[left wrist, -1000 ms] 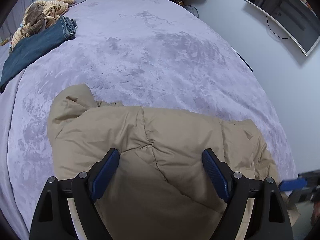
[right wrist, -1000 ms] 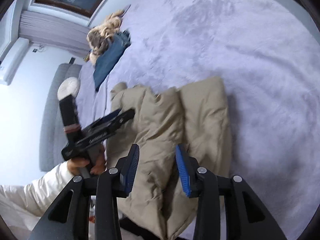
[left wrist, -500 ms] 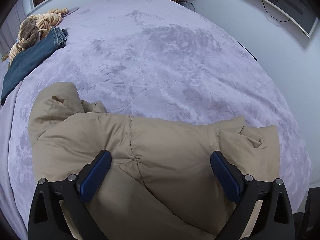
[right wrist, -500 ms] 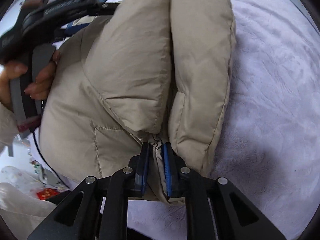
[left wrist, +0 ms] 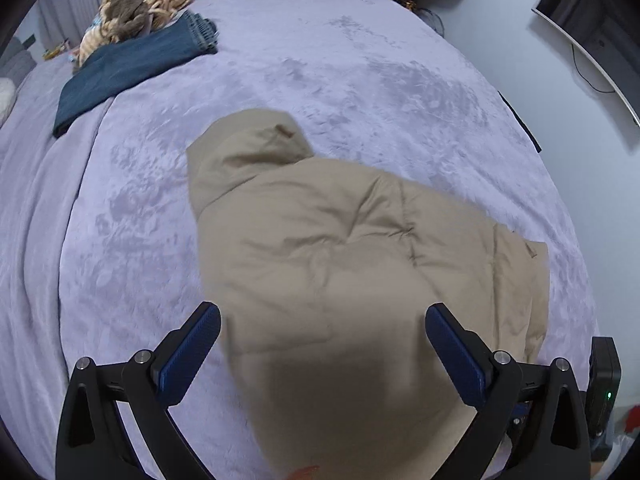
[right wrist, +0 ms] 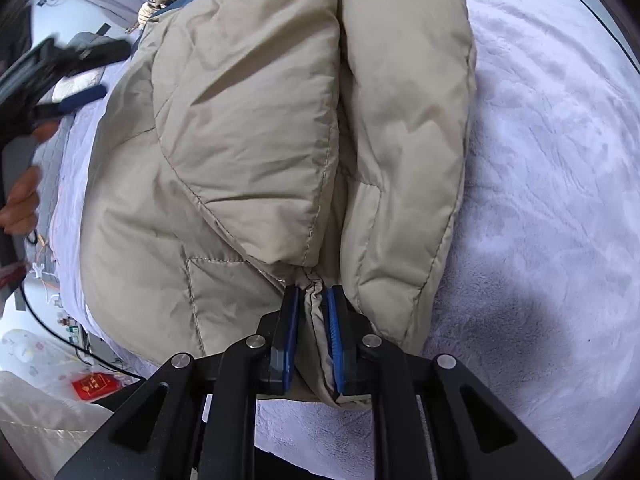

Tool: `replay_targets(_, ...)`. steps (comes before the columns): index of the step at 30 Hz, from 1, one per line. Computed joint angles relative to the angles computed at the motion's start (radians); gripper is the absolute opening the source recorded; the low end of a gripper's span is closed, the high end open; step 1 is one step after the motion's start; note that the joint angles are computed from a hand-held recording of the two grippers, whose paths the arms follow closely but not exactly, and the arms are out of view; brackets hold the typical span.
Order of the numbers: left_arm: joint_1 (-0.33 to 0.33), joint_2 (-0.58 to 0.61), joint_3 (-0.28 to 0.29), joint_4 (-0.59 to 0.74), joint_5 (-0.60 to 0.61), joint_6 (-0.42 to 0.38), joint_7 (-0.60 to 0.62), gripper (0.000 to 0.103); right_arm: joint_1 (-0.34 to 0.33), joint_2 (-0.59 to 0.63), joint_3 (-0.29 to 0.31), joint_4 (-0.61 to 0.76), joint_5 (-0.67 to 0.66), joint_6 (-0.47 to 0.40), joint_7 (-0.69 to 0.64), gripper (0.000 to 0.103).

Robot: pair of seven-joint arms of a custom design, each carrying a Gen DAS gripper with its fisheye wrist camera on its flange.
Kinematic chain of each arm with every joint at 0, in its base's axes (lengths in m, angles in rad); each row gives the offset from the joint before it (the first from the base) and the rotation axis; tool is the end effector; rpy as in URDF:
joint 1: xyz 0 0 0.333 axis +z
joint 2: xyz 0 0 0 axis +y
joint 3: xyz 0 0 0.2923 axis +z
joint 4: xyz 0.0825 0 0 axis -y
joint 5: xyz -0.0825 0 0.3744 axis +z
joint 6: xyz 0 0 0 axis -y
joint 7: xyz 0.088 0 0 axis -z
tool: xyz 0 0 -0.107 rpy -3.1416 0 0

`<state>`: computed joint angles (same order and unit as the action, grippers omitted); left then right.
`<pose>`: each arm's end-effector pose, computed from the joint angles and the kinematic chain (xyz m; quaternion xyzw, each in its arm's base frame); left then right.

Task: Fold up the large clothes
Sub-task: 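Press the folded jacket roll flat with the right gripper while the left tool smooths it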

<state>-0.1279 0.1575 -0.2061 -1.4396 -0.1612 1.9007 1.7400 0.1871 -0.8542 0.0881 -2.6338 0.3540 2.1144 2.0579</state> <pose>0.5842 -0.2041 0.6088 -0.5158 0.8377 -0.1775 0.0260 0.3194 0.1091 0.5188 -0.5548 0.8048 0.0528 0.2043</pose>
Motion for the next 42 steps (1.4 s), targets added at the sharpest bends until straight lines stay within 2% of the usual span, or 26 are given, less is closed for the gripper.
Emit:
replay_targets(4,0.028,-0.074,0.023,-0.105,-0.019,-0.005,0.016,0.102,-0.024,-0.019,-0.014,0.012,0.02,-0.025,0.058,0.019)
replay_targets(6,0.039,-0.095,0.033,-0.137,-0.048,-0.016,0.017,0.102,-0.05,-0.065,-0.022,0.006,0.02,-0.003,0.086,0.02)
replay_targets(7,0.044,-0.102,0.038,-0.152,-0.063,-0.018,0.02,0.102,-0.064,-0.081,-0.024,0.007,0.019,0.012,0.097,0.024)
replay_targets(11,0.056,-0.117,0.05,-0.19,-0.091,-0.024,0.025,0.102,-0.086,-0.023,-0.03,0.063,0.015,0.052,0.108,0.025)
replay_targets(15,0.068,-0.122,0.061,-0.191,-0.1,-0.045,0.022,0.103,-0.095,0.014,0.0,0.11,-0.019,0.053,0.143,0.025)
replay_targets(16,0.072,-0.124,0.063,-0.192,-0.103,-0.051,0.025,0.102,-0.106,0.002,0.007,0.116,-0.032,0.043,0.168,0.029)
replay_targets(17,0.074,-0.126,0.064,-0.191,-0.103,-0.055,0.032,0.102,-0.113,-0.005,0.015,0.137,-0.041,0.024,0.201,0.047)
replay_targets(19,0.079,-0.126,0.067,-0.189,-0.106,-0.05,0.048,0.102,-0.118,-0.032,0.004,0.135,-0.043,0.024,0.231,0.07)
replay_targets(22,0.088,-0.106,0.071,-0.166,-0.124,-0.047,0.048,0.102,-0.097,-0.015,-0.036,0.127,0.005,0.101,0.21,0.07)
replay_targets(25,0.097,-0.075,0.069,-0.143,-0.154,-0.05,0.043,0.102,-0.057,0.09,-0.091,0.145,0.089,0.218,0.138,0.07)
replay_targets(27,0.102,-0.053,0.063,-0.13,-0.177,-0.061,0.044,0.102,-0.025,0.16,-0.136,0.14,0.178,0.285,0.094,0.07)
replay_targets(28,0.103,-0.042,0.059,-0.121,-0.186,-0.067,0.047,0.102,0.019,0.193,-0.179,0.129,0.278,0.336,0.051,0.07)
replay_targets(30,0.103,-0.034,0.05,-0.117,-0.194,-0.065,0.056,0.103,0.114,0.231,-0.257,0.111,0.5,0.427,-0.083,0.07)
replay_targets(31,0.1,-0.032,0.045,-0.115,-0.195,-0.065,0.062,0.103,0.126,0.247,-0.262,0.116,0.545,0.441,-0.12,0.053)
replay_targets(32,0.096,-0.028,0.04,-0.108,-0.193,-0.066,0.065,0.103,0.113,0.257,-0.248,0.125,0.54,0.43,-0.13,0.023)
replay_targets(33,0.093,-0.026,0.036,-0.106,-0.191,-0.066,0.068,0.103,0.09,0.26,-0.226,0.132,0.512,0.406,-0.121,0.018)
replay_targets(35,0.087,-0.024,0.029,-0.104,-0.195,-0.075,0.074,0.103,0.029,0.244,-0.166,0.134,0.416,0.361,-0.071,0.012)
replay_targets(38,0.077,-0.039,0.023,-0.121,-0.197,-0.075,0.086,0.103,-0.048,0.237,-0.096,0.152,0.236,0.248,0.021,0.012)
replay_targets(40,0.072,-0.045,0.025,-0.119,-0.186,-0.082,0.089,0.103,-0.055,0.235,-0.084,0.145,0.198,0.237,0.036,0.012)
replay_targets(42,0.073,-0.045,0.03,-0.106,-0.176,-0.1,0.095,0.103,-0.053,0.232,-0.078,0.131,0.196,0.265,0.052,0.012)
